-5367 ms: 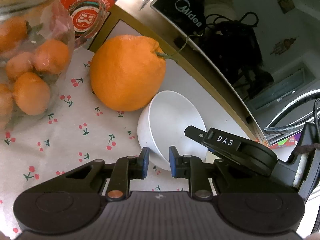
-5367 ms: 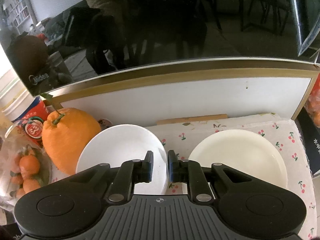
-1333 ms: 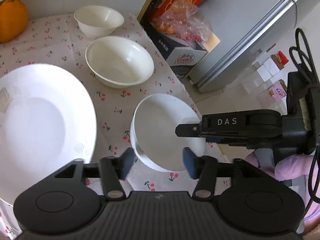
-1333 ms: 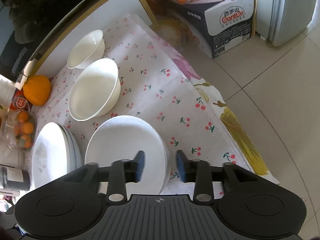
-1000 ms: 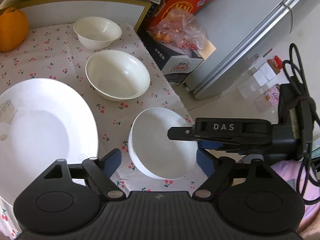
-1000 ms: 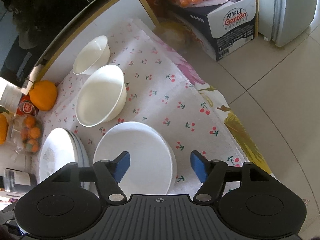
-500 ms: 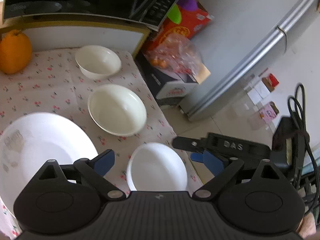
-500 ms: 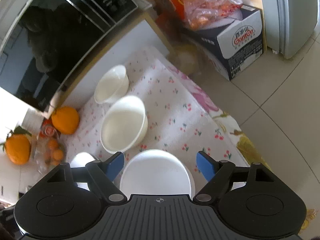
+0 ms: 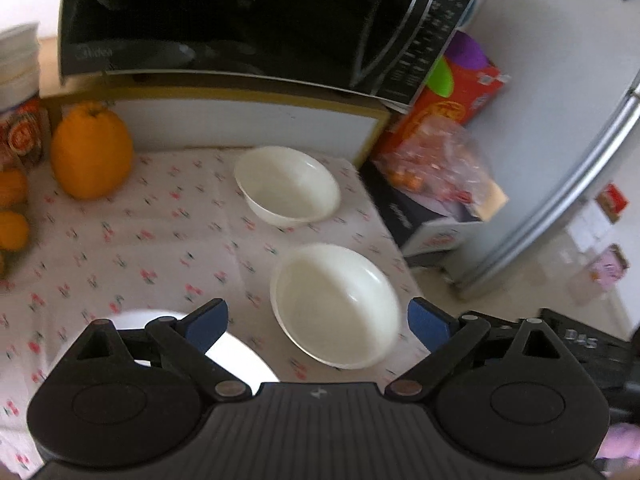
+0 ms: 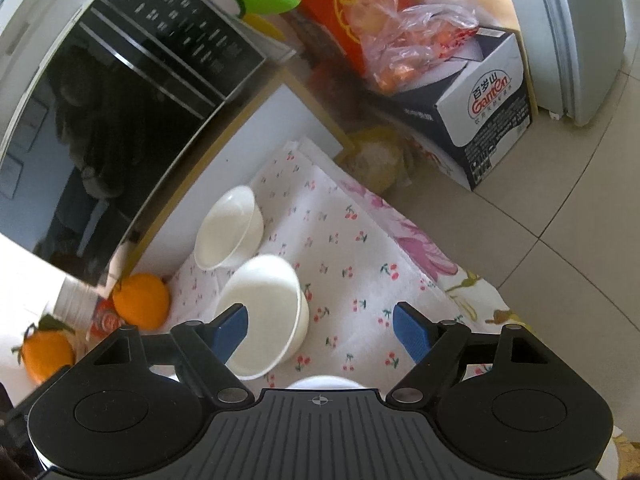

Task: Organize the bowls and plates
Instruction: 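Move both tools toward the rim of the nested bowls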

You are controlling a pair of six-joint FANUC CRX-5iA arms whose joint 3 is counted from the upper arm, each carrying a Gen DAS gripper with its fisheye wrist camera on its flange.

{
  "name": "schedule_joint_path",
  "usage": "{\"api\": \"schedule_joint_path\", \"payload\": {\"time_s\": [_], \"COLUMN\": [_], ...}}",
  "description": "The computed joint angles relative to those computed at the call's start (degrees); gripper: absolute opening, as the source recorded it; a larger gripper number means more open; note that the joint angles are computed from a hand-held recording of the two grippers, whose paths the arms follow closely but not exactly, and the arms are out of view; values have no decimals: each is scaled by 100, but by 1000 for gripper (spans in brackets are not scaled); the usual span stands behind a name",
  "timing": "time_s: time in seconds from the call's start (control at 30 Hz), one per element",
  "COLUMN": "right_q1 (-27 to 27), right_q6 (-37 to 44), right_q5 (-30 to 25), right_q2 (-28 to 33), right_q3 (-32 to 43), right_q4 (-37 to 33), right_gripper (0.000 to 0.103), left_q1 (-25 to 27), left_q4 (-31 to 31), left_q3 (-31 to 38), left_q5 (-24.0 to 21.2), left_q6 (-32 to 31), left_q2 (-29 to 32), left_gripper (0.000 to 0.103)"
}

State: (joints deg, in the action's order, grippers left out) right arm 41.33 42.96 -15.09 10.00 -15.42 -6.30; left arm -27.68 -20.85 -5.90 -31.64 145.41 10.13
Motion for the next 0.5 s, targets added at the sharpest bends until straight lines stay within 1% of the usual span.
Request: {"api": "schedule_joint_path", "payload": {"time_s": [0.17,0.3,0.43,0.5], "right_q1": [-48,-47,14,39], "right_q6": [216,352,103,-7], "right_q5": [45,141,241,323], "right_q2": [188,297,410,449], "right_q3": [185,266,268,250], "right_q4": [-329,-456,-226,-152], "right_gripper": [81,81,81,81], "left_q1": [-81,-171,-148,-123], "left_q4": [-440,-685,-620,-564], "left_q3": [284,536,602,610], "left_q5": [-310,-593,-584,-564], "left_q6": [339,363,275,254], "left_q2": [252,472,587,620], "left_gripper": [96,93,88,83]}}
